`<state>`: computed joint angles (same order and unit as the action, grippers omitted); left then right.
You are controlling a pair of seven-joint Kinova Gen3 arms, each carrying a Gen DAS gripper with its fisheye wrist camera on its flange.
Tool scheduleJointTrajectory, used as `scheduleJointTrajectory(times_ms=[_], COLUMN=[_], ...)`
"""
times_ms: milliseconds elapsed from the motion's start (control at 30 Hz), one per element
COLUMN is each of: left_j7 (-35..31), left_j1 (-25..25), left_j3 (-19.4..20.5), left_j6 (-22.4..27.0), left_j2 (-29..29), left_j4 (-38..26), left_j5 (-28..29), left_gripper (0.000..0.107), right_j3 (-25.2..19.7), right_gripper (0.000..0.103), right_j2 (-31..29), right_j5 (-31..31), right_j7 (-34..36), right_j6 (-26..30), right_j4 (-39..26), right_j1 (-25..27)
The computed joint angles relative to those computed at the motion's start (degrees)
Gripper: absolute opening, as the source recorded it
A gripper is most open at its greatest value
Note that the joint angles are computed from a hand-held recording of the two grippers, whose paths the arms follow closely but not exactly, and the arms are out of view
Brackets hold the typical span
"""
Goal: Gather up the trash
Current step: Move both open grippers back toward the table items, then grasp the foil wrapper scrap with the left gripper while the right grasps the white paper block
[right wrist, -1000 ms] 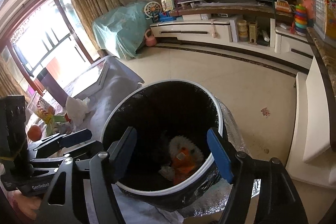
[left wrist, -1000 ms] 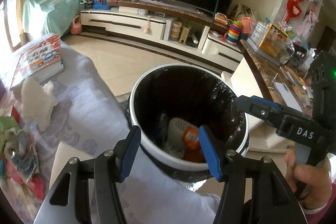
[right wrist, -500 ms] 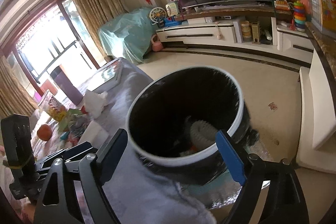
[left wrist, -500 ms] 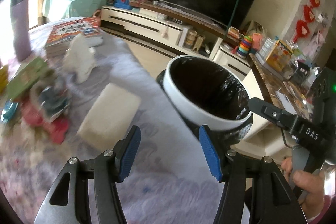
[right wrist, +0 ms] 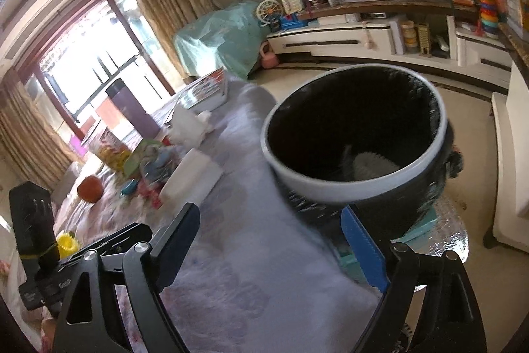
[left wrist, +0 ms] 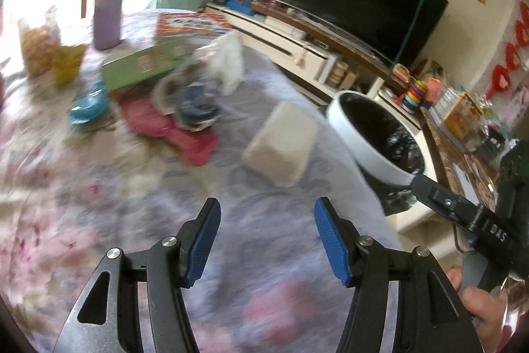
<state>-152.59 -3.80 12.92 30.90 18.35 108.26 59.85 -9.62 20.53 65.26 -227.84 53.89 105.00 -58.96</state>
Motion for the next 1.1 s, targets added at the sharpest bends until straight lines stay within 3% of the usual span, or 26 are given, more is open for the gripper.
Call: scheduleJointTrajectory(times_ms=[267,567,833,1100], left_j7=[0.92,2.22,4.55,11.12], left_j1=[-2.96,-3.15,-3.44,-2.48], left_j3=[-2.47,-2.64,-1.37,0.64], left_j6=[1.75,1.58,1.62,3.31], left_j2=[-0.93,0.01,3.89,10.76], left_j4=[0.71,-0.97,-7.29,-18.42], left_j5=[-0.09,-1.84,-5.9,-13.53], left_gripper=[0.059,0.059,0.059,0.059], right_j3=[0.92,3.58,6.07,8.58], right_gripper=[0.089,0.089,0.089,0.088], right_j2=[2.47,4.99,6.32,7.65], right_j5=[0.1,-0.18,-0.47,-1.18], right_j7=[3.0,6.19,6.99,8.81], right_j6=[-3.37,-7.99,-13.01,-16.73], right_j4=[-3.35,-6.56,-7.6,-8.86], right_j1=[0.0,-0.09,0.88,1.73])
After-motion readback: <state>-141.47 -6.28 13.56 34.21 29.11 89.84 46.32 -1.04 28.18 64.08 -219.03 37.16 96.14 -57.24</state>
